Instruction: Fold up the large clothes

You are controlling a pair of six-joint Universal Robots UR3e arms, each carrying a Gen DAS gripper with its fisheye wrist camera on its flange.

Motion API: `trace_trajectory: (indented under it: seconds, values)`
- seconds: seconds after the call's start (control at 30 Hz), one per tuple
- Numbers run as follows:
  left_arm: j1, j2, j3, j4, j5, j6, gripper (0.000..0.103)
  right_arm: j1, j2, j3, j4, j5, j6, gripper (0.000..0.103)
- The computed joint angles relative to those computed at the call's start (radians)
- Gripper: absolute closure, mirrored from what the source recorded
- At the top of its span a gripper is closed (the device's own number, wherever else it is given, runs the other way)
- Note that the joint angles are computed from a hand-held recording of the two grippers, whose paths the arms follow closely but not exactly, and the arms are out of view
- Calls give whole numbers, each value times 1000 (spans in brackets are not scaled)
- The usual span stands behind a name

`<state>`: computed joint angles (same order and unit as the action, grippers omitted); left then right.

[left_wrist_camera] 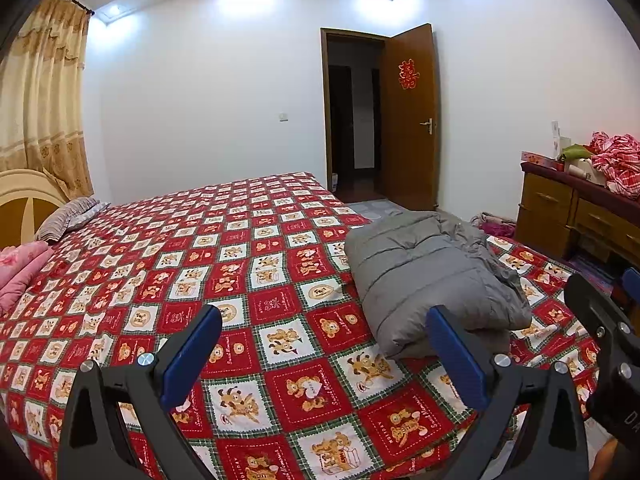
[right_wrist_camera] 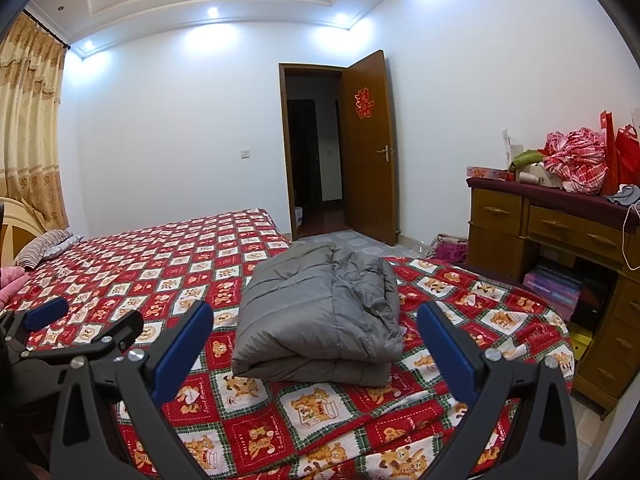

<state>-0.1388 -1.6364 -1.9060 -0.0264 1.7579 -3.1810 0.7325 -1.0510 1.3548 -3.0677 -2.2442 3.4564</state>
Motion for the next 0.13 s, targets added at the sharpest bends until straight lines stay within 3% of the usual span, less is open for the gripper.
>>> trace_trajectory:
  seconds: [0.13]
  values:
    - [8,-5,13,-25,6,-10,1,3,-4,5,7,1,11,0]
